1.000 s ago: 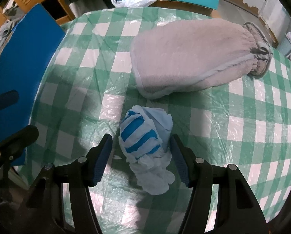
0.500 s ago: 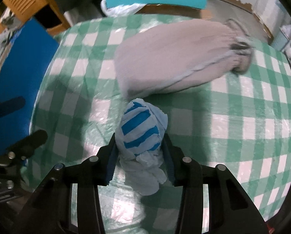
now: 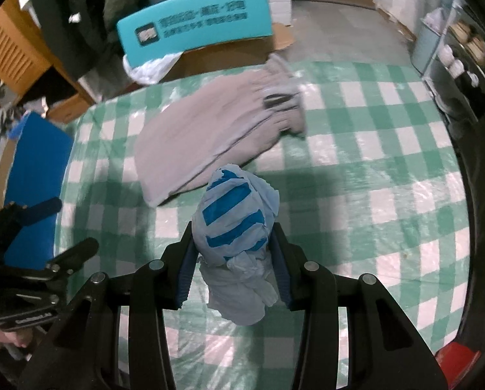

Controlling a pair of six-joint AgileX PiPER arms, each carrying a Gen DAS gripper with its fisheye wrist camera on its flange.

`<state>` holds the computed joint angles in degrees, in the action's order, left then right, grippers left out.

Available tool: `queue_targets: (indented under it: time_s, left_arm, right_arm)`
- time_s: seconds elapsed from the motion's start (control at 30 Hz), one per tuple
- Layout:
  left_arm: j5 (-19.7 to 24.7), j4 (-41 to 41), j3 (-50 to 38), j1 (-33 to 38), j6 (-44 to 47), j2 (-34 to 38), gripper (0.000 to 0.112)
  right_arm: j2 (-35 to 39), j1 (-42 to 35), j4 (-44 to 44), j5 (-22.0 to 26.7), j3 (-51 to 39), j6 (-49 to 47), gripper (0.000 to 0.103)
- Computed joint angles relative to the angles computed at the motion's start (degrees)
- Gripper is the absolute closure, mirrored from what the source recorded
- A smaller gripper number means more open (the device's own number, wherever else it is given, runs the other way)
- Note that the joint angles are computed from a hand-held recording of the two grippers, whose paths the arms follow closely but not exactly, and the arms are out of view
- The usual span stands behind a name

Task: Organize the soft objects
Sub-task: 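Grasp the blue-striped white sock with the right gripper and lift it, then grasp the grey fleece bag at its drawstring end with the left gripper and lift it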

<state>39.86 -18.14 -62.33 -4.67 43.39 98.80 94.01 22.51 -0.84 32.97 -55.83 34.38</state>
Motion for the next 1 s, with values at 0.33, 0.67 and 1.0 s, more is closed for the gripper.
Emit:
queue_targets:
  time_s: [0.33,0.67,1.0]
  left_arm:
    - [-1.7,-0.4,-3.5,-7.0,1.6,3.0,0.025]
    - [-2.5,2.8,-11.4,-14.2,0.4,9.2,0.025]
    - [-2.9,8.2,-19.6,-18.8,-2.2,15.7,0.025]
  right_arm:
    - [-3.2,-5.9,3.7,-0.5,2.3,-4.5,0.062]
    - [-4.8,-9.3,4.6,0.0,2.7,-5.1,0.062]
    - [-4.4,-12.4,4.8,-0.7,3.7,-3.5,0.061]
